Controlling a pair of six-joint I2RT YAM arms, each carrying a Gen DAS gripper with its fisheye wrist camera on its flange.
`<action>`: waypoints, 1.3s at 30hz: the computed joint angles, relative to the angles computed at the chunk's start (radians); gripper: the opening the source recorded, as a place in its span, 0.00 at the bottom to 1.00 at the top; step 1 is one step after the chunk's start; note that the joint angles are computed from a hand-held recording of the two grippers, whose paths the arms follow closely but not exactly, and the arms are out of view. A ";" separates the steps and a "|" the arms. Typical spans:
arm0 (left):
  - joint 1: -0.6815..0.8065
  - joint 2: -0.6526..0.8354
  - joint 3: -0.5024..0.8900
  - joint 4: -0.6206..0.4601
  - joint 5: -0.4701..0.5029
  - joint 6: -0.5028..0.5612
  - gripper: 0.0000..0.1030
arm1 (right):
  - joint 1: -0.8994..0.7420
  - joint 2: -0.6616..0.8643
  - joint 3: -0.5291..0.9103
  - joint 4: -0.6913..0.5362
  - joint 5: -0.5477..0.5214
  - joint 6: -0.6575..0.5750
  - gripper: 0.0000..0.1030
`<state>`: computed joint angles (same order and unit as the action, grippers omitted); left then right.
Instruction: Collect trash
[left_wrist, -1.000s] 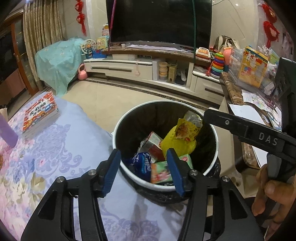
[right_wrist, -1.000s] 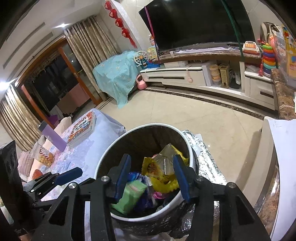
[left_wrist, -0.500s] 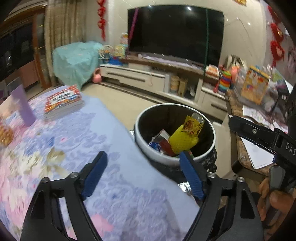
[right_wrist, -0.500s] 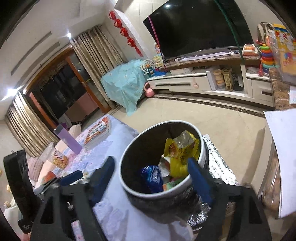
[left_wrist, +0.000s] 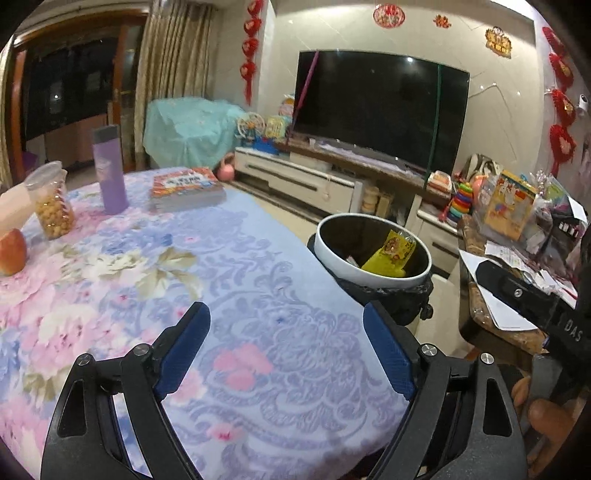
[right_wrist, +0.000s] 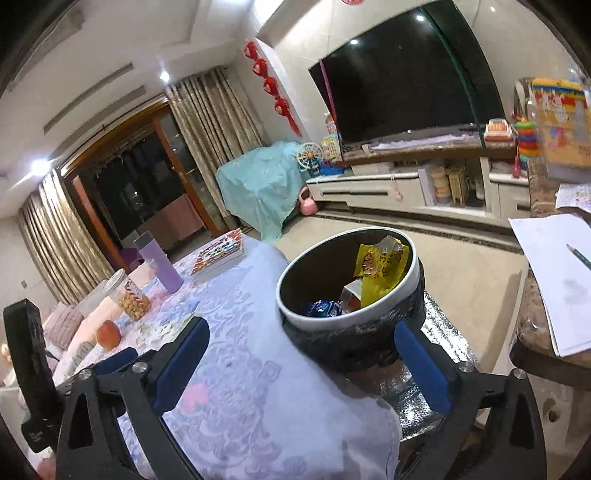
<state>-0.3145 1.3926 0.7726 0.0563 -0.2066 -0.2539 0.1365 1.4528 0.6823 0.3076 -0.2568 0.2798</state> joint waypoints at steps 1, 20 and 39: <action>-0.005 -0.028 -0.026 0.016 -0.013 0.004 0.86 | 0.011 -0.012 -0.013 0.007 0.013 -0.001 1.00; -0.087 -0.220 -0.295 0.243 -0.300 -0.024 1.00 | 0.225 -0.201 -0.242 0.207 0.362 -0.126 1.00; -0.176 -0.277 -0.355 0.276 -0.460 0.010 1.00 | 0.270 -0.192 -0.312 0.295 0.394 -0.122 1.00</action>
<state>-0.4910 1.1160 0.4180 0.3319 -0.6671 -0.2440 0.4065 1.2612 0.3705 0.6030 0.1373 0.1580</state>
